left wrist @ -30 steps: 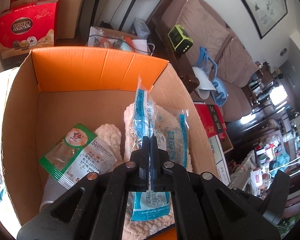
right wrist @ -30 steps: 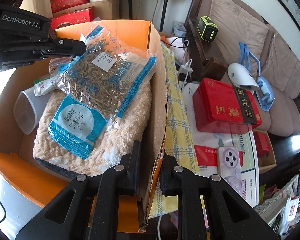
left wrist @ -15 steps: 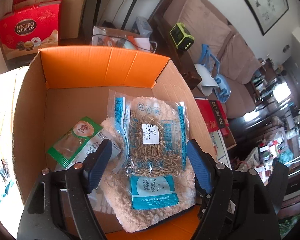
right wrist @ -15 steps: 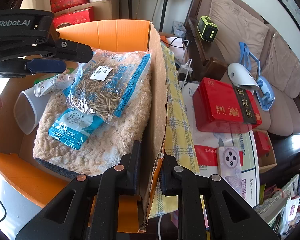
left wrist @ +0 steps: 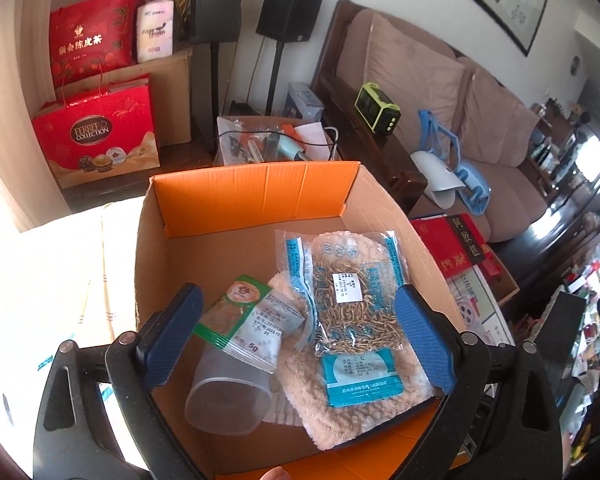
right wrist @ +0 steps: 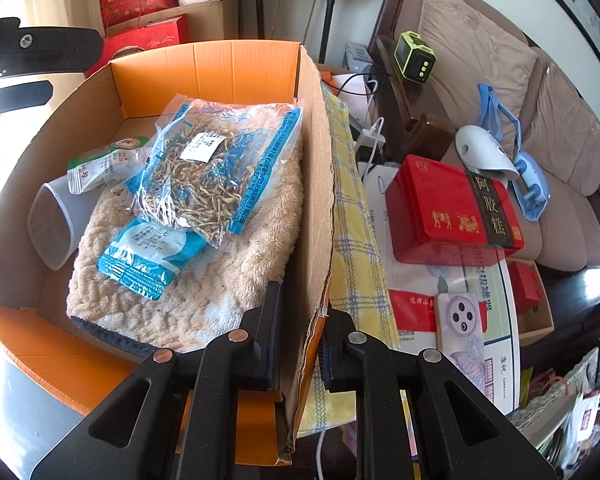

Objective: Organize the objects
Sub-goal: 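Lower the noodle bag into the box and open the left tool, then move the left tool to the clear bag of dark pieces and grasp it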

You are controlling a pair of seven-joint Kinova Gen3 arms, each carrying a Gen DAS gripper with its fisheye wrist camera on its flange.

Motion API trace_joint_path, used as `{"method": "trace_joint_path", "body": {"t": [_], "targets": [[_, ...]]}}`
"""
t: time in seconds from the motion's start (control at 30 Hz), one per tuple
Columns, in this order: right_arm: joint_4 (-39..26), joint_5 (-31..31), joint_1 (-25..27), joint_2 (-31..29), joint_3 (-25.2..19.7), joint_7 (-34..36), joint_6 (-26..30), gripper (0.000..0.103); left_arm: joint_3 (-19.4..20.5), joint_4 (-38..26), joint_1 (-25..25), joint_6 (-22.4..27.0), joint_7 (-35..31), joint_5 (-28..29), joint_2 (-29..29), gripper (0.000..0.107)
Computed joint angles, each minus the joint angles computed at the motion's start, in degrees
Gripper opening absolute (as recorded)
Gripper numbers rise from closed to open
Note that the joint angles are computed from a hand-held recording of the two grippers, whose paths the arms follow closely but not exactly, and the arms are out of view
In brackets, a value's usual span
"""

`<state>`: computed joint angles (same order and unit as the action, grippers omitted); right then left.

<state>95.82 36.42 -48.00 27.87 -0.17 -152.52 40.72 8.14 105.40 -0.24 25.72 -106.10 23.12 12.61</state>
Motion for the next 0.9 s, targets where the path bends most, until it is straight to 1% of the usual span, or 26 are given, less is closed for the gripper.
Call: {"method": "trace_joint_path", "body": {"t": [0.07, 0.13, 0.33, 0.37, 0.5, 0.57, 0.73, 0.83, 0.9], "targets": [[0.0, -0.01, 0.02, 0.0, -0.03, 0.02, 0.04, 0.017, -0.43, 0.47, -0.28, -0.1, -0.2, -0.37, -0.54, 0.097], [-0.03, -0.01, 0.03, 0.01, -0.05, 0.05, 0.07, 0.017, -0.76, 1.27, -0.61, -0.75, -0.49, -0.59, -1.24, 0.103], [0.08, 0.03, 0.02, -0.05, -0.05, -0.06, 0.01, 0.017, -1.64, 3.4, -2.61, -1.94, -2.39, 0.56, -3.12, 0.103], [0.01, 0.02, 0.04, -0.01, -0.06, -0.02, 0.05, 0.017, -2.08, 3.74, -2.63, -2.17, -2.16, -0.07, -3.45, 0.103], [-0.01, 0.01, 0.05, -0.01, -0.07, -0.01, 0.05, 0.017, -4.75, 5.04, -0.7, -3.82, 2.34, -6.32, -4.52, 0.103], [0.02, 0.01, 0.05, -0.03, -0.07, -0.03, 0.03, 0.017, -5.4, 5.64, -0.74, -4.11, 4.05, -8.17, -4.92, 0.103], [-0.02, 0.01, 0.06, -0.01, -0.08, 0.02, 0.07, 0.017, -6.13, 6.87, -2.99, -4.19, 4.31, -8.94, -5.5, 0.103], [-0.03, -0.01, 0.08, -0.01, -0.1, 0.06, 0.08, 0.017, -6.19, 7.67, -5.48, -4.07, 2.09, -7.14, -5.62, 0.103], [0.01, -0.01, 0.06, -0.04, -0.09, 0.05, 0.09, 0.017, -6.75, 8.26, -6.39, -4.23, 1.79, -7.12, -5.65, 0.103]]}}
